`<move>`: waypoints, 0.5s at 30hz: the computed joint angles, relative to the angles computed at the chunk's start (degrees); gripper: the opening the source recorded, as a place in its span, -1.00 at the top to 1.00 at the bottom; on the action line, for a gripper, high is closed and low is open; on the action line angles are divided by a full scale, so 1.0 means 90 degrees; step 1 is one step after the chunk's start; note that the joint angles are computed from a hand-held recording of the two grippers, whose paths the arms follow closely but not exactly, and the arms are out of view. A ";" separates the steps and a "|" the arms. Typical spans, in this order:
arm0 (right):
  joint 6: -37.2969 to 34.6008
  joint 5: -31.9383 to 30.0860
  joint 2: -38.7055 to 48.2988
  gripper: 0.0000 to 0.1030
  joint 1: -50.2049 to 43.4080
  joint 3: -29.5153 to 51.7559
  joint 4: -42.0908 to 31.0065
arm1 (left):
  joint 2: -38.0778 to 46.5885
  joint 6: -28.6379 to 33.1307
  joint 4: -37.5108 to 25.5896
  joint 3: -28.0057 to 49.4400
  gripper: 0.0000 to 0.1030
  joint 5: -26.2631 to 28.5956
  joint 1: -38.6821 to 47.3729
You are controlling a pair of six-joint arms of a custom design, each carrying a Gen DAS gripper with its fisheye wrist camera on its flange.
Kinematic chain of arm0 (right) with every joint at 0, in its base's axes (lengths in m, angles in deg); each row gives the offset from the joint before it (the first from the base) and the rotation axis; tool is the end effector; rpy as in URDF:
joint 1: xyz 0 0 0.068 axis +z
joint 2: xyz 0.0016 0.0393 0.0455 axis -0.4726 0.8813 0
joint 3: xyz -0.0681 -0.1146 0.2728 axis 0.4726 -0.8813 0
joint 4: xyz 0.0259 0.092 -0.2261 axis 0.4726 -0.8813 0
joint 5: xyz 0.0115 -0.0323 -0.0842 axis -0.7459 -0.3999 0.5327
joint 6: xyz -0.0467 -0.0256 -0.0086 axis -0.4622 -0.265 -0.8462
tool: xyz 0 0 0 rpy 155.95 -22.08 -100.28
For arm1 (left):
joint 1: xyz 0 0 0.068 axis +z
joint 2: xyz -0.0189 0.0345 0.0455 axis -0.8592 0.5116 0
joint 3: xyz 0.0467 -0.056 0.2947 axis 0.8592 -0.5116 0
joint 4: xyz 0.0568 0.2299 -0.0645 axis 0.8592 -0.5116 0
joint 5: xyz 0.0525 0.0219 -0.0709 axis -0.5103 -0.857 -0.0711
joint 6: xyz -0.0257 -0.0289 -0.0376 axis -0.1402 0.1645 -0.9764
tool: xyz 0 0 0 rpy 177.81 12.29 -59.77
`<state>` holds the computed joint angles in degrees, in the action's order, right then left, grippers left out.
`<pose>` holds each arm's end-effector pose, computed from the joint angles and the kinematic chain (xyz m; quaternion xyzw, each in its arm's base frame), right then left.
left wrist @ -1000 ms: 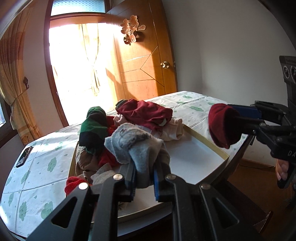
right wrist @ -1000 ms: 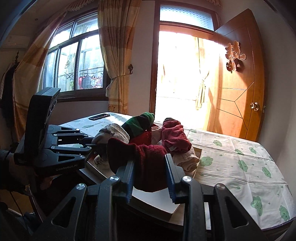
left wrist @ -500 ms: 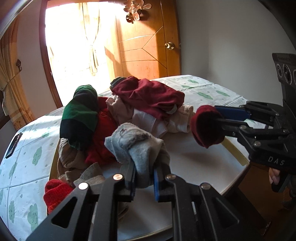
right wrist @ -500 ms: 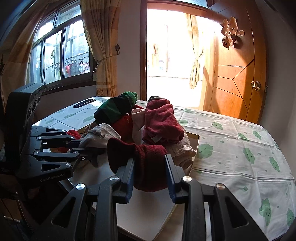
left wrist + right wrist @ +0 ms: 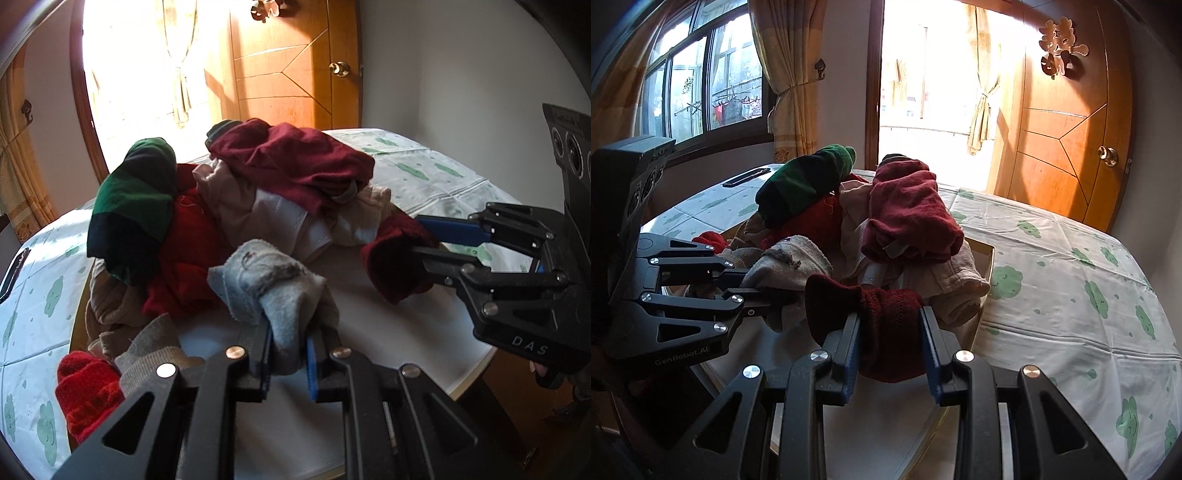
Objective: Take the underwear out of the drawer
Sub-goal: 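Lower the held dark red and grey-white underwear into the beige tray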
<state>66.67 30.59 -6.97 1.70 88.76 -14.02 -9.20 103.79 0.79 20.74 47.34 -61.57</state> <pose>0.1578 0.0693 0.3912 0.0389 0.8806 -0.0524 0.4694 0.2352 -0.0303 0.3732 0.4343 0.8034 -0.1742 0.3682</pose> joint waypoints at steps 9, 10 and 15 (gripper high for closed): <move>0.0149 -0.0033 0.0080 0.34 -0.0042 -0.0081 -0.0151 | -0.0035 -0.0012 0.0048 -0.0073 0.70 -0.0147 -0.0119; 0.0175 -0.0011 0.0075 0.33 -0.0016 -0.0090 -0.0169 | -0.0044 -0.0029 0.0076 -0.0097 0.65 -0.0160 -0.0119; 0.0414 0.0130 -0.0004 0.17 0.0193 -0.0108 -0.0260 | -0.0094 0.0075 0.0007 -0.0125 0.51 -0.0050 0.0040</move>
